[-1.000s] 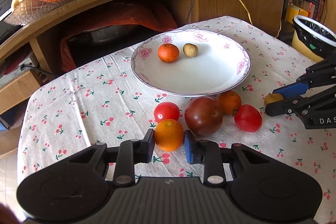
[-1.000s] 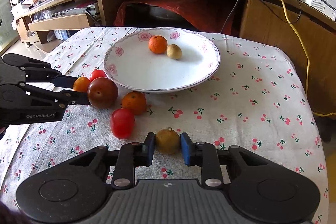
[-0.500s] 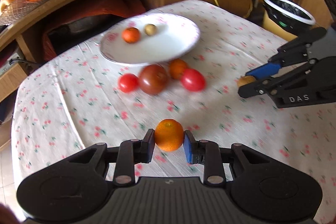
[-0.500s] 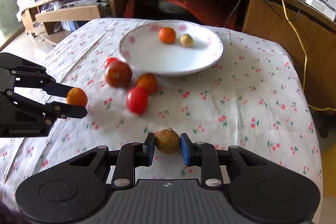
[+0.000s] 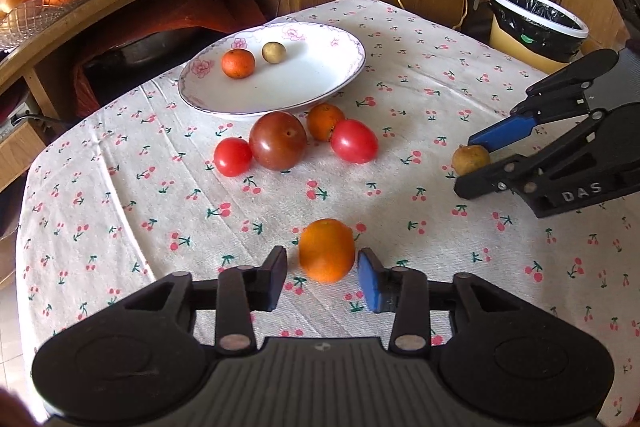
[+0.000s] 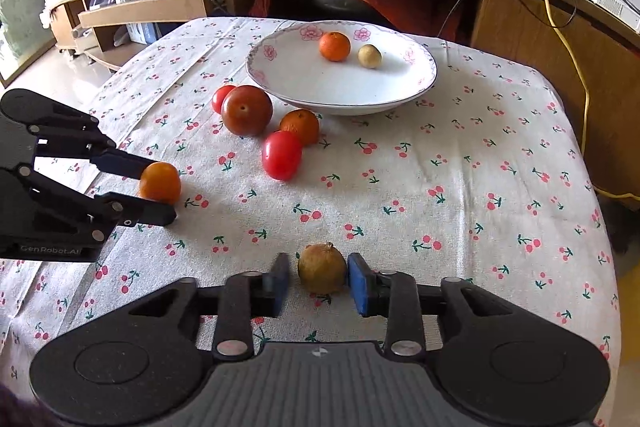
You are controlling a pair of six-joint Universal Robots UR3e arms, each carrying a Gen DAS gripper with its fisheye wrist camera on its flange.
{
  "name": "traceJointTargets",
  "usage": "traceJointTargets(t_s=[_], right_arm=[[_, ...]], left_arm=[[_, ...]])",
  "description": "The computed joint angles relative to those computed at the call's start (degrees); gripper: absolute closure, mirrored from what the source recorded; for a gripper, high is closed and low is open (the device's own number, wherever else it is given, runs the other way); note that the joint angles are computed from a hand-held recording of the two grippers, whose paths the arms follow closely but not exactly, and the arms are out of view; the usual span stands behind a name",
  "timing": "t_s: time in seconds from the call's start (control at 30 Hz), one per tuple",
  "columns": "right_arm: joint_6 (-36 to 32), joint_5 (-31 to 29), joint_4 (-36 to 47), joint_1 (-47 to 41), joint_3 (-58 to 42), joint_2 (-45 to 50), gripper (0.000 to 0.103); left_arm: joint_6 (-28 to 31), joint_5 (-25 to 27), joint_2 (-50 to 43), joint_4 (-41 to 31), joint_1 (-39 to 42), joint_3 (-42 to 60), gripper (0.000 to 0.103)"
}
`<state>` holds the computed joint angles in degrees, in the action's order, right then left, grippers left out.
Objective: Organize fruits
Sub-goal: 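Grasp another mandarin with the left gripper while the right grasps a brown fruit, then carry both fruits into the white bowl and open both grippers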
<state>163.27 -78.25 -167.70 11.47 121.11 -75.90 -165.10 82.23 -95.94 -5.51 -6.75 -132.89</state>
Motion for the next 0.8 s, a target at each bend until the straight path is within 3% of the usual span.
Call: traceJointTargets(t_s=[0.1, 0.37, 0.47, 0.53, 0.8], right_arm=[[-1.0, 1.5, 0.3, -0.8, 0.6, -0.7, 0.061], [-1.7, 0.1, -1.5, -0.4, 1.2, -0.3, 0.062], [-1.9, -1.7, -2.1, 0.7, 0.8, 0.1, 0.068], [-1.9, -1.6, -1.4, 0.8, 0.2, 0.3, 0.078], [-2.0, -2.3, 0.1, 1.3, -0.6, 0.0, 0.082]], left_arm=[[0.0, -0.2, -0.8, 0.7, 0.2, 0.3, 0.051], [0.3, 0.5, -2.9, 3.5, -0.6, 1.0, 0.05], [-0.3, 1.2, -4.5, 4.7, -0.8, 2.0, 0.051], [-0.6, 0.8, -5.2, 4.5, -0.4, 2.8, 0.051], [-2.6, 0.7, -4.4, 4.0, -0.2, 2.5, 0.065]])
